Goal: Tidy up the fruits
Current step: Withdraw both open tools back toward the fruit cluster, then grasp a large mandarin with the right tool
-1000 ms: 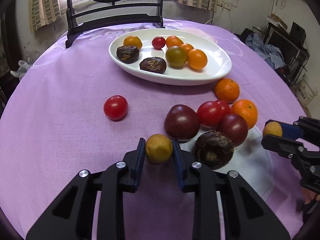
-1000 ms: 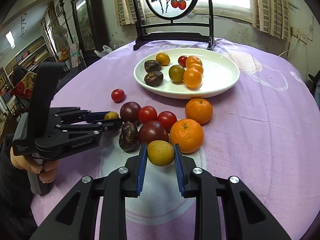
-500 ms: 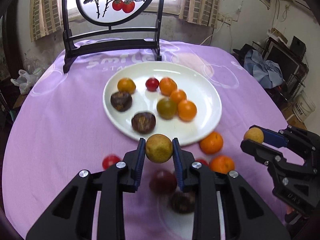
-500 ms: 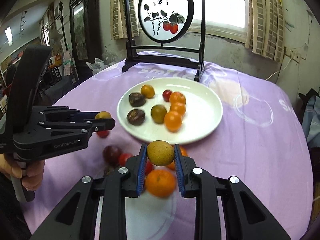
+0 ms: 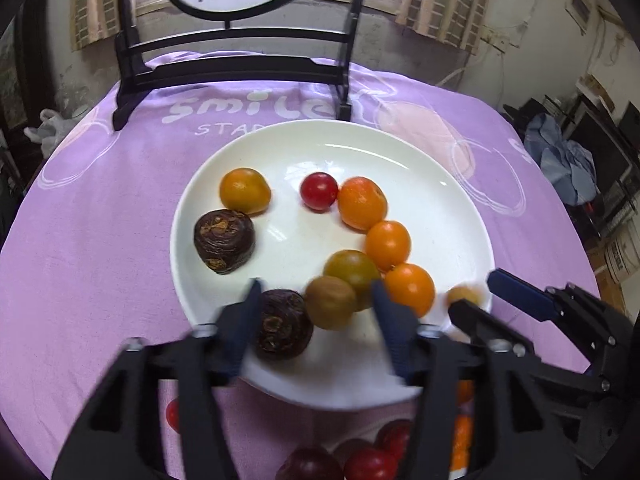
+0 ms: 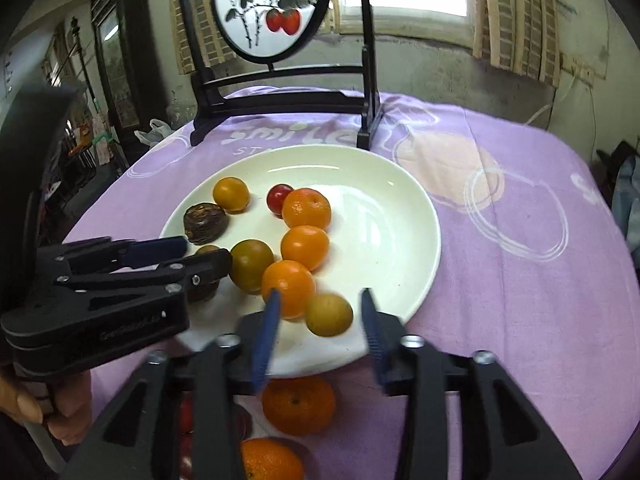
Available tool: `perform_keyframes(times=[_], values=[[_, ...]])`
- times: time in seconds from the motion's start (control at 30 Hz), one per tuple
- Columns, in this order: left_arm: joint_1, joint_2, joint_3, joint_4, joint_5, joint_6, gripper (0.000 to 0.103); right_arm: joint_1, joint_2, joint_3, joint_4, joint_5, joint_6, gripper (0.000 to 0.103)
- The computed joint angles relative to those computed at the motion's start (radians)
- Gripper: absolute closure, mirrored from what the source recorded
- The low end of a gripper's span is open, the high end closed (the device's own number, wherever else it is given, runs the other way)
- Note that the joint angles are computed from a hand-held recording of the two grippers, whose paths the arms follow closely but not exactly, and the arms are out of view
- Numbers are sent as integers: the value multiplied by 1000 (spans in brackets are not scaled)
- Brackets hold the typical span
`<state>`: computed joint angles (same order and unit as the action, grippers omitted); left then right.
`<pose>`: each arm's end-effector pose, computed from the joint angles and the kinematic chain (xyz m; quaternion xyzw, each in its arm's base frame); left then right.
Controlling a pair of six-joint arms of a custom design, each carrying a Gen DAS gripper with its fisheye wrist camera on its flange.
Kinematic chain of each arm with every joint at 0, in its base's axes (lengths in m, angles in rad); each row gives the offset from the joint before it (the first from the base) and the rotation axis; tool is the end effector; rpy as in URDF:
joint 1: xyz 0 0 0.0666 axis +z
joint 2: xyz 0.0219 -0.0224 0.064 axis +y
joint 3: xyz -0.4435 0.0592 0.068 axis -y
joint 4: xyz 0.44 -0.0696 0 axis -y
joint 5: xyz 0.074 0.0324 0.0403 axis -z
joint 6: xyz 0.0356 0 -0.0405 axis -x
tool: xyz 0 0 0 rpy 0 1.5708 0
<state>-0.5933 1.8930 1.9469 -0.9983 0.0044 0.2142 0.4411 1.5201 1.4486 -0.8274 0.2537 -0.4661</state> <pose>0.6052 -0.4088 0.4645 0.1799 0.9342 -0.1230 0.2825 0.5227 0.2364 0.4605 0.0534 0.9359 0.0359 0.3463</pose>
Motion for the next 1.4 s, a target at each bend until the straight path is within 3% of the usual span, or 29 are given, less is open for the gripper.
perform_keyframes(times=[0.2,0.33,0.4,0.63,0.97,1.1,1.27,1.4], values=[[13,-40,-51,35,35,35,23,5,-42,-50,40,-6,-33,43],[16,-91,-121,56,49,49,16,14,-85,-100,81,-26,-48,25],[17,-122,-164,68,63,48,15,25,-110,-123,90,-23,-38,21],[24,-233,-308,111,92,47,14,81,-176,-167,62,115,-39,9],[37,-342,-451,173,73,32,10,142,-236,-200,-19,222,-152,4],[50,-355,-495,211,95,28,9,188,-240,-195,-89,347,-170,4],[67,-337,-492,198,141,28,9,207,-224,-187,-115,295,-144,4],[60,-344,-505,226,61,14,7,211,-185,-160,-166,265,-169,4]])
